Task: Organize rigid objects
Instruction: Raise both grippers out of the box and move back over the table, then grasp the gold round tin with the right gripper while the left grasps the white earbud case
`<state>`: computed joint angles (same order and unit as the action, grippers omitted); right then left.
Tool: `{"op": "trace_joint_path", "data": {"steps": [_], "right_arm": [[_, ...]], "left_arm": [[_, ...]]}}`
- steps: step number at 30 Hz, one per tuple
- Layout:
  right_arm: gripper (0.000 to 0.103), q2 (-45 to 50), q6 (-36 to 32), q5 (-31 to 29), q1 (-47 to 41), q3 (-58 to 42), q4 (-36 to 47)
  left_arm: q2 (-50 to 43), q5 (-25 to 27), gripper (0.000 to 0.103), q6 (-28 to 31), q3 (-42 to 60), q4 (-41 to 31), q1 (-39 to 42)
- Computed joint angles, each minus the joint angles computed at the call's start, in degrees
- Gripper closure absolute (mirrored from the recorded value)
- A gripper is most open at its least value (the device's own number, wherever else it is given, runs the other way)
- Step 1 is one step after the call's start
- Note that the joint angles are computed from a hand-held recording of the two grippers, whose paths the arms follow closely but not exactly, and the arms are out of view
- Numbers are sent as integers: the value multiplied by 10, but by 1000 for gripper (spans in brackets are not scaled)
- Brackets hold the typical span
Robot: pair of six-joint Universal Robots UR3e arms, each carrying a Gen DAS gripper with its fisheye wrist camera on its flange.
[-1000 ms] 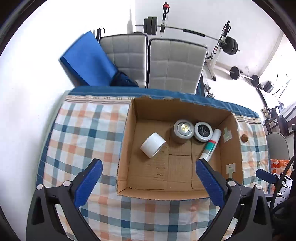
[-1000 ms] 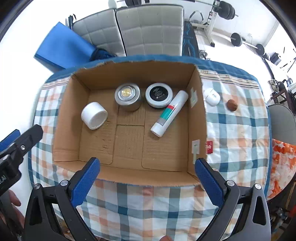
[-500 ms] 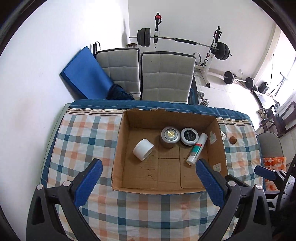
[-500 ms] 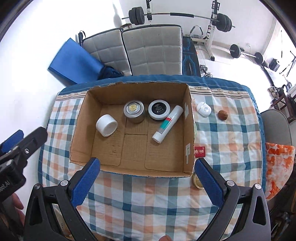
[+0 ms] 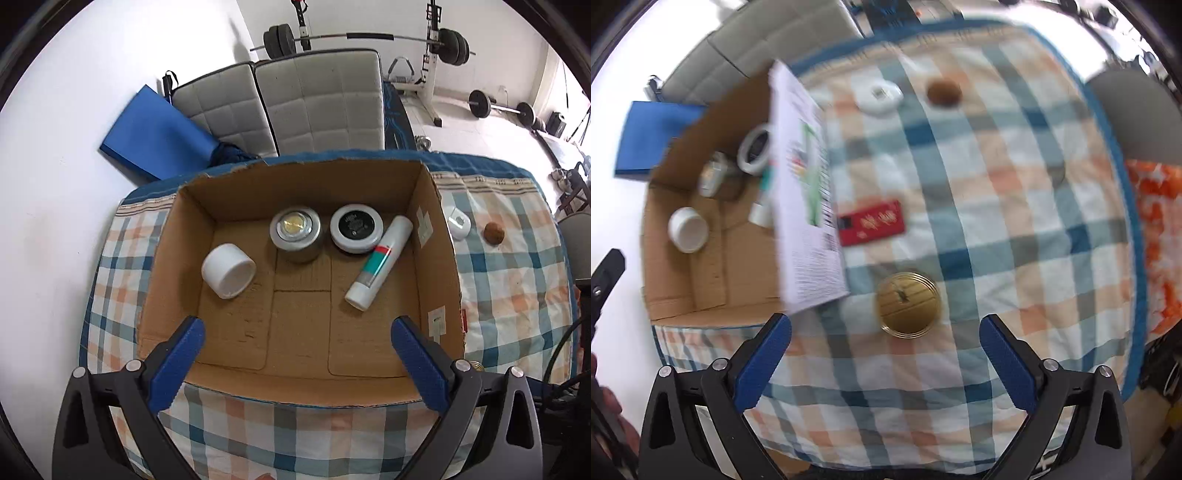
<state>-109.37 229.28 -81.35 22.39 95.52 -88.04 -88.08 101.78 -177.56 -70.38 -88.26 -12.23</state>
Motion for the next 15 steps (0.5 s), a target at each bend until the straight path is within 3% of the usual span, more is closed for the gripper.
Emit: {"op": "trace_joint_path", "data": {"steps": [2, 7, 9, 12, 15], "right_arm": [[13, -34, -10, 31, -37, 95, -49], [19, -54, -28, 99, -87, 238, -137], [20, -42, -26, 115, -86, 264, -171], [35, -4, -7, 88, -62, 264, -197], [36, 11, -8, 68, -49, 242, -181]], "left_arm": [[-15, 18, 0, -19, -8, -1, -21], [-33, 35, 0, -48, -11, -2, -49], [-42, 39, 0, -57, -5, -6, -56], [-51, 41, 0, -65, 9, -14, -61], [-66, 37, 0, -72, 33, -25, -66]]}}
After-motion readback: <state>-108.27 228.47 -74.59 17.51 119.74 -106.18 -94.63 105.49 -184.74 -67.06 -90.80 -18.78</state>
